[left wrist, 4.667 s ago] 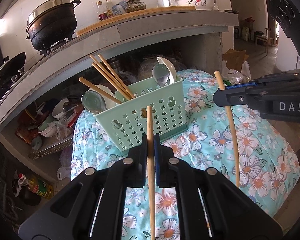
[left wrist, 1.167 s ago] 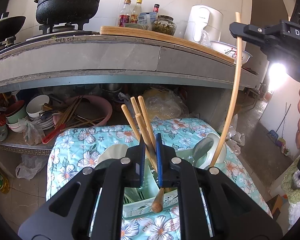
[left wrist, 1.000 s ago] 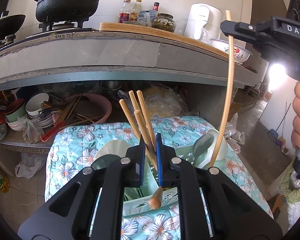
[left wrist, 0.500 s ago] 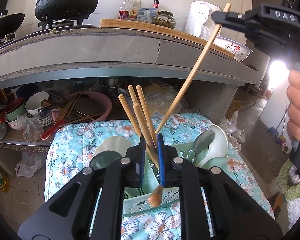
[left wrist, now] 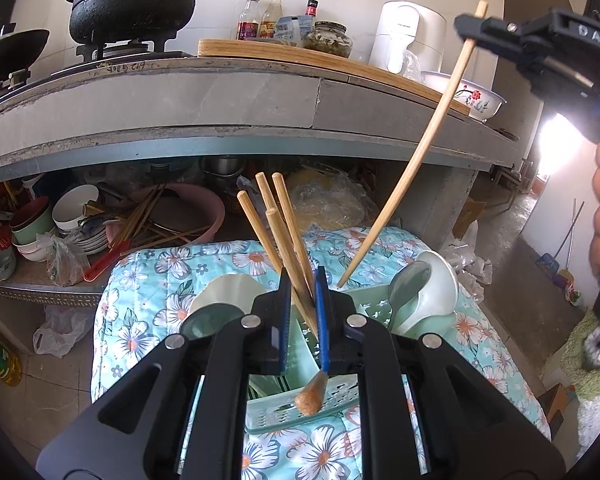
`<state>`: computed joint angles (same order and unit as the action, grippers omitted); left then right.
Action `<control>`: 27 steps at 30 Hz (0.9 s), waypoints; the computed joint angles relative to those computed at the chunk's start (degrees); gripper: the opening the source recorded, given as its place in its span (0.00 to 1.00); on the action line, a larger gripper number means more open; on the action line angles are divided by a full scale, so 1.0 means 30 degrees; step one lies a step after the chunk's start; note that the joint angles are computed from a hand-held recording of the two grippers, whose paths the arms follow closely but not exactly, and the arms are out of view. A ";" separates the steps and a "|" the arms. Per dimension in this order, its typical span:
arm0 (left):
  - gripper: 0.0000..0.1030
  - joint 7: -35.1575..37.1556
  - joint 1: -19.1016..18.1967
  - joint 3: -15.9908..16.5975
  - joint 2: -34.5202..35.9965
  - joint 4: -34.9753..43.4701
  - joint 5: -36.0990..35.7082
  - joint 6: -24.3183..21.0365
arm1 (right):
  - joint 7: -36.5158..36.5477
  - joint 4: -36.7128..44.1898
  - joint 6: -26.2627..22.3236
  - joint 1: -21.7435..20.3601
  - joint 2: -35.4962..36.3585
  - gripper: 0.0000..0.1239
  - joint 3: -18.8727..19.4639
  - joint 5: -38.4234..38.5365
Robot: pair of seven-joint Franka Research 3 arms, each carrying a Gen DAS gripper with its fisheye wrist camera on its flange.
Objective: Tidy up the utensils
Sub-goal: 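Lower the right gripper's chopstick into the basket while the left gripper holds its chopstick there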
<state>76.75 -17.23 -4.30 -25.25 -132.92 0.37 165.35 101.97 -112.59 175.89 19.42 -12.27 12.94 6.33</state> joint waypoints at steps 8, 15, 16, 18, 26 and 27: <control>0.11 -0.0074 0.0014 -0.0041 -0.0033 -0.0026 0.0003 -0.0007 | -0.0808 -0.0653 -0.0014 0.0389 -0.0600 0.05 -0.0103 0.0499; 0.11 -0.0183 0.0089 -0.0184 -0.0179 -0.0134 0.0227 0.0028 | -0.0284 -0.1378 -0.0790 0.0063 -0.0484 0.05 0.0290 0.0038; 0.11 -0.0226 0.0098 -0.0205 -0.0190 -0.0125 0.0254 0.0026 | -0.0158 -0.1467 -0.0914 0.0025 -0.0442 0.05 0.0333 -0.0067; 0.11 -0.0310 0.0124 -0.0237 -0.0215 -0.0130 0.0319 0.0025 | -0.0136 -0.1606 -0.1196 0.0161 -0.0342 0.05 0.0246 -0.0092; 0.15 -0.0655 0.0294 -0.0393 -0.0400 -0.0131 0.0567 -0.0074 | -0.0283 -0.2095 -0.2651 0.0761 -0.0252 0.06 -0.0314 0.0304; 0.19 -0.0687 0.0248 -0.0353 -0.0495 -0.0193 0.0548 -0.0033 | -0.0109 -0.2189 -0.2839 0.0671 -0.0309 0.06 -0.0260 0.0192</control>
<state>74.69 -16.49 -5.36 -26.74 -133.50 2.02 165.25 101.64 -119.16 167.37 21.43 -13.20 12.16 6.91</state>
